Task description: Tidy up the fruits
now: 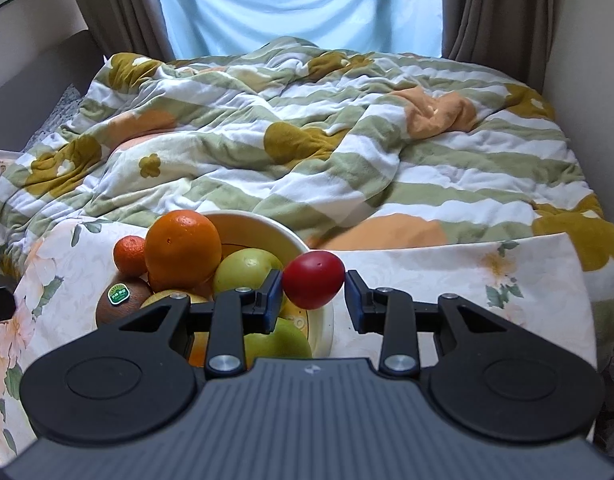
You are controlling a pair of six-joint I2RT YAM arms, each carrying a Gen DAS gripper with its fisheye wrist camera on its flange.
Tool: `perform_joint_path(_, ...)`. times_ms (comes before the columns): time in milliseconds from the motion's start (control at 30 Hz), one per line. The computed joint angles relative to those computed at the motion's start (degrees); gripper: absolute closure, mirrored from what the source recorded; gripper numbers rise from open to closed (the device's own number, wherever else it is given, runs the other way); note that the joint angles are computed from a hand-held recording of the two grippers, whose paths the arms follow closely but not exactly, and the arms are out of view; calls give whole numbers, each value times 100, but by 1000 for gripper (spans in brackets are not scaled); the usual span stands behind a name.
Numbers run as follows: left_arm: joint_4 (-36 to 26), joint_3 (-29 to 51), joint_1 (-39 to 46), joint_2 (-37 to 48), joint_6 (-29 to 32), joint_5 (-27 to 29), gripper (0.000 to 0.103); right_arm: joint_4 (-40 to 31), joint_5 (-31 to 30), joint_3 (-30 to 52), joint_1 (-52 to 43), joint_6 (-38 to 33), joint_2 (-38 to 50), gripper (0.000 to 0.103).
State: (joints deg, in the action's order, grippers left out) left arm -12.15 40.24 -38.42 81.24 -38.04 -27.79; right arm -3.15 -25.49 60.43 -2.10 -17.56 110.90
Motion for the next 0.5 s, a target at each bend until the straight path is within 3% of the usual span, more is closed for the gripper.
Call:
perform_joint_path(67,-126,-21,-76,-28,-138,-128,0,113,-22,-19,14,-2,55,53)
perform_joint_path(133,-291,-30,-174,-50,-291,-284,0,135,-81,-17,18,-60,77,47)
perform_joint_path(200,-430,-36,-285,-99,-424,-418,0,267,-65,-131,22,-80,6,25)
perform_joint_path(300,-653,-14,-450,-184,-667,-584,0,487,-209,-424,-62,-126,-238,3)
perform_joint_path(500,-1152,138,-867,-396,-1128,-980,0,279,-349,-689,-226,-316,-700,1)
